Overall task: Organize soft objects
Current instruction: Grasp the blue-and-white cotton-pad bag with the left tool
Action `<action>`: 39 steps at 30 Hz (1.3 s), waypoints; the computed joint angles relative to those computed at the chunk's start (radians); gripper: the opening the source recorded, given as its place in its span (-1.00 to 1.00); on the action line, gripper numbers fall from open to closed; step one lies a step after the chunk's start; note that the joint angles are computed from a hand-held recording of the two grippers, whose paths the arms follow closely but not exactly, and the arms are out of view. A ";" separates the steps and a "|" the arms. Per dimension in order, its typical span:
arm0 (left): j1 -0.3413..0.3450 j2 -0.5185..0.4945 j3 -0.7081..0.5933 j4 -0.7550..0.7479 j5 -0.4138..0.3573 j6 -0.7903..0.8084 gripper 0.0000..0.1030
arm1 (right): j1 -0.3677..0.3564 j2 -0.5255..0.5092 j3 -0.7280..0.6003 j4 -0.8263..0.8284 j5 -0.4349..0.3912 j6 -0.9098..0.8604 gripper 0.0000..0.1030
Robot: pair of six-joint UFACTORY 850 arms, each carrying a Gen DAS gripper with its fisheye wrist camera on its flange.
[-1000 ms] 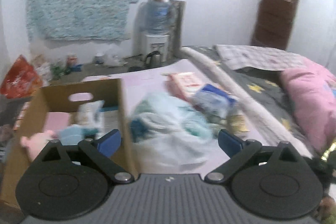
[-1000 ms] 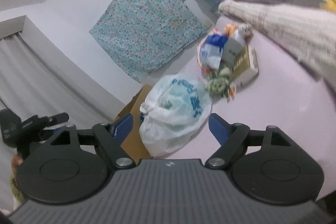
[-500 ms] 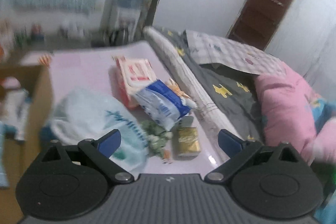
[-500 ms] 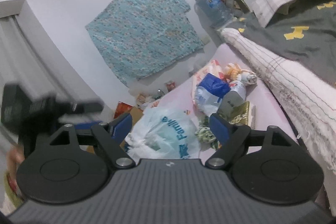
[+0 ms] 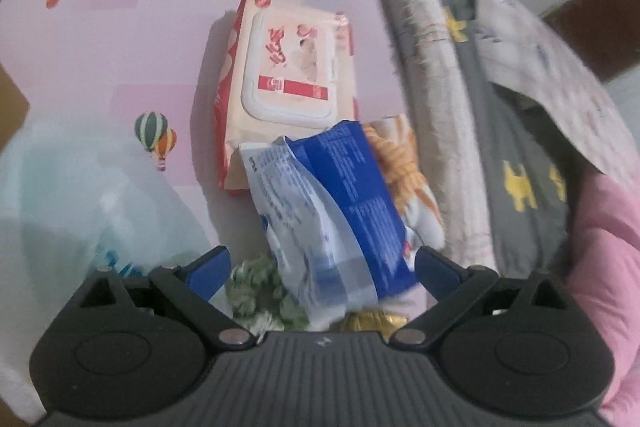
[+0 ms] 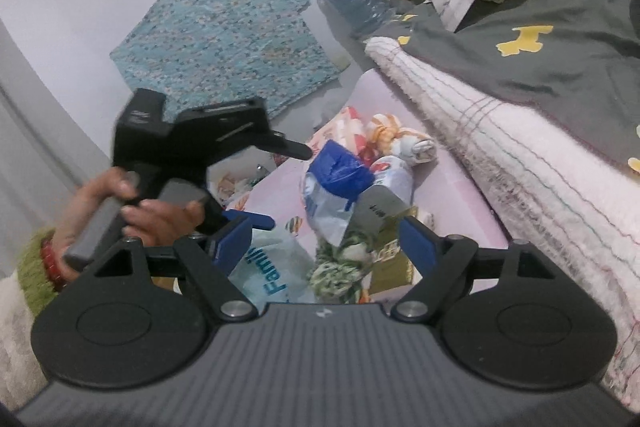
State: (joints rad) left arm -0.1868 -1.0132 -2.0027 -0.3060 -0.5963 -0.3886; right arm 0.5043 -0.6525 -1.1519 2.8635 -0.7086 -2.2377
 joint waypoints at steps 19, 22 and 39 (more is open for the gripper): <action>0.009 -0.082 -0.107 -0.038 -0.011 -0.052 0.19 | -0.023 -0.031 0.013 -0.007 -0.016 0.065 0.57; 0.014 -0.055 -0.065 -0.050 0.009 -0.047 0.09 | -0.022 -0.031 0.020 -0.002 -0.029 0.067 0.57; 0.002 0.261 0.385 -0.529 0.158 0.517 -0.01 | 0.001 0.047 0.128 0.032 -0.146 0.011 0.57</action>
